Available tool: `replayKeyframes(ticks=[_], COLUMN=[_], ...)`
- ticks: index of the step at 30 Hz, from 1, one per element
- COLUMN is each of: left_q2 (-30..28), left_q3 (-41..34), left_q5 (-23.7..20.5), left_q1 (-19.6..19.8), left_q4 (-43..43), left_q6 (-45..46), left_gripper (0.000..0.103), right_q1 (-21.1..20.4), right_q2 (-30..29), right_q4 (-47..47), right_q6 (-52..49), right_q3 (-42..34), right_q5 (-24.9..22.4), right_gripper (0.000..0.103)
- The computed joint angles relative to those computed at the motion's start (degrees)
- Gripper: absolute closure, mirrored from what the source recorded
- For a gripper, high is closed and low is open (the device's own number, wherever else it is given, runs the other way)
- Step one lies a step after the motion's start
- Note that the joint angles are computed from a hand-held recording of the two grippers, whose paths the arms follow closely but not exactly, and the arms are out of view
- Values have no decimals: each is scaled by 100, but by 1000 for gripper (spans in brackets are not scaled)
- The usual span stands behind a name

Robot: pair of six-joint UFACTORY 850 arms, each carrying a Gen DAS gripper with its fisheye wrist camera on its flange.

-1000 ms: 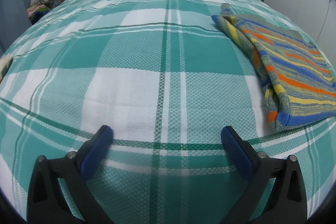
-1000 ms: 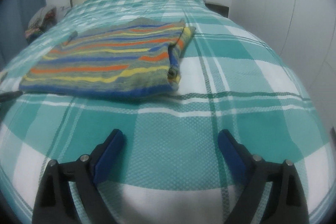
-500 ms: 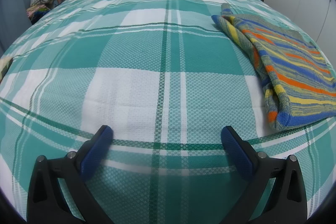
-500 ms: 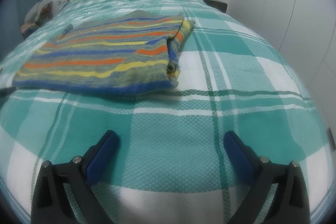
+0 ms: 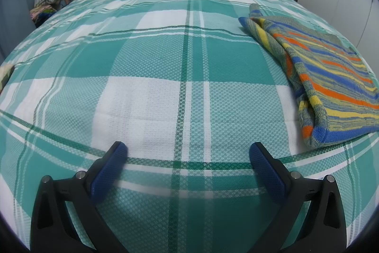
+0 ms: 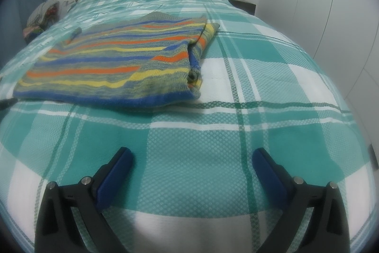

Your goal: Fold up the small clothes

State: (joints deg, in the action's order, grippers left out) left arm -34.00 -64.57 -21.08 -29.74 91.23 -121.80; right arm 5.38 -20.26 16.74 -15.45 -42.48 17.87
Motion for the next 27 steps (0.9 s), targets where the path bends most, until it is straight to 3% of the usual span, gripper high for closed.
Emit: replayKeyframes(ticks=[27], left_q2=[-1], left_q3=[1], left_q5=[0], left_q1=[0], left_q4=[7], left_q6=[-8], left_gripper=[0], right_q1=[64], right_q2=[11], right_q4=[568], right_q6=[-477], right_q3=[10], right_q5=[20], right_gripper=[1])
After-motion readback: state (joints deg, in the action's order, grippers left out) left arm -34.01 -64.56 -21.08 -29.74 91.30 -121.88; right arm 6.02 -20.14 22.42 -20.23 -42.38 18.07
